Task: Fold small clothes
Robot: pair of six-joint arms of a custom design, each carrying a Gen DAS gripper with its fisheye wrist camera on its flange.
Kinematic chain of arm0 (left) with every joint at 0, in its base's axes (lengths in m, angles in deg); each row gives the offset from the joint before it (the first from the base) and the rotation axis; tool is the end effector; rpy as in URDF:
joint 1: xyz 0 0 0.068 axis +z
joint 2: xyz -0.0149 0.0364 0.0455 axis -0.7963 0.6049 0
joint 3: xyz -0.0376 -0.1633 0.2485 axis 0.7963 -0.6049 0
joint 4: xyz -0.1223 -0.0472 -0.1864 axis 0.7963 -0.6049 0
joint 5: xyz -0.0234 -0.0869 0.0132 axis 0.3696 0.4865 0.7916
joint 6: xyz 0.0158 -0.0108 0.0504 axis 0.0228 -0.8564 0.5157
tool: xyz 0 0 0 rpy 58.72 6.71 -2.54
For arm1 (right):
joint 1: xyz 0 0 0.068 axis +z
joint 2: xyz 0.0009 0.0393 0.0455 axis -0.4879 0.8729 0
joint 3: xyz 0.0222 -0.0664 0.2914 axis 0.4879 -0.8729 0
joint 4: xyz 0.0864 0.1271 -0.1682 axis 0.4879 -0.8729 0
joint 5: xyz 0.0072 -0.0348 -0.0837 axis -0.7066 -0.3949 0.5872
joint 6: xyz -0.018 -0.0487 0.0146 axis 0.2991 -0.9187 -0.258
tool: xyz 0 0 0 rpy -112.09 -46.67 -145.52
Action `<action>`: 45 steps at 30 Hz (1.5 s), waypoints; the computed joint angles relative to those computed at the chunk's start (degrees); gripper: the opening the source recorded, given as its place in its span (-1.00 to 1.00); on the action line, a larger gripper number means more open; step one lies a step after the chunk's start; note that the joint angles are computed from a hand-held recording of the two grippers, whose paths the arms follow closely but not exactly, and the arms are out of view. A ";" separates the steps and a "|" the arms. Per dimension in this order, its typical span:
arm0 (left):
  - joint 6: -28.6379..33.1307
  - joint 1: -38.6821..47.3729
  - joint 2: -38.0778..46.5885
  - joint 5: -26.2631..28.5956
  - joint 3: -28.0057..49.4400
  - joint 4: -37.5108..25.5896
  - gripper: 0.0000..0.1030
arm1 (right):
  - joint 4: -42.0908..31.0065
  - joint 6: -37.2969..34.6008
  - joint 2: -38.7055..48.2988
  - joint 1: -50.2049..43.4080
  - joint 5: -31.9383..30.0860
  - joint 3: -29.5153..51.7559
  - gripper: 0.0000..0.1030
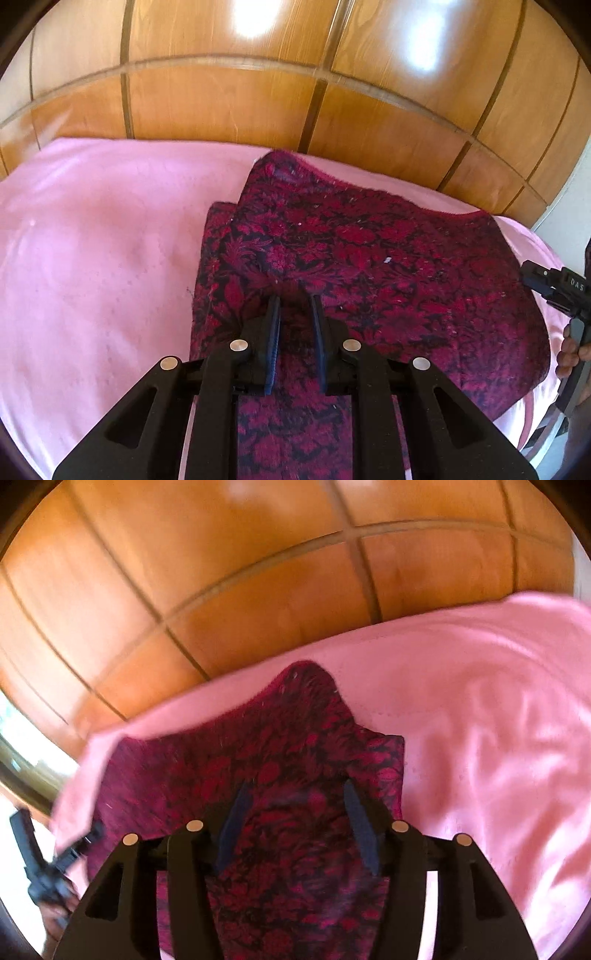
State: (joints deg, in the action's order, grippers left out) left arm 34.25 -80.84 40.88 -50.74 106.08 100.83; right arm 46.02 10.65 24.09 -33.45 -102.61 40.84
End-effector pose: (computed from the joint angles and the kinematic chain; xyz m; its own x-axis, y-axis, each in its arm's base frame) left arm 0.2315 -0.1108 0.1373 -0.7017 -0.3332 -0.6297 -0.2480 0.9428 -0.2225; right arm 0.3546 -0.0079 0.1701 -0.8877 0.0545 -0.4573 -0.1815 0.8711 0.4563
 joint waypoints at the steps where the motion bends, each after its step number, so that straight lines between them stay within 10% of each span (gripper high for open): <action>1: -0.55 -0.98 -0.99 -0.75 -0.78 0.38 -0.70 | -0.33 0.00 0.76 -0.97 -1.37 0.34 0.03; 10: -0.71 -10.33 -3.48 -3.66 -4.55 5.52 -0.70 | 2.37 0.31 -1.37 -7.13 -6.22 -4.88 0.33; 21: -2.37 -2.12 5.30 12.37 -5.32 14.63 -0.70 | -12.80 -15.13 3.39 -12.13 -14.68 -5.35 0.36; 27: -1.42 -2.39 6.29 11.41 -4.11 13.85 -0.70 | -16.87 -20.54 2.58 -12.33 -13.68 -6.08 0.36; 35: -1.56 -2.10 6.25 11.93 -5.33 15.40 -0.70 | -10.11 -13.89 -4.66 -3.47 -7.38 -10.22 -0.65; 45: -1.93 -0.41 6.68 14.65 -6.97 19.05 -0.70 | -5.56 -5.40 -11.66 3.31 -9.42 -12.82 -0.71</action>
State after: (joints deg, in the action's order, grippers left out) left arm 32.31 -81.25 47.57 -36.09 99.11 119.88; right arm 40.46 5.25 12.42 -30.14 -112.03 28.03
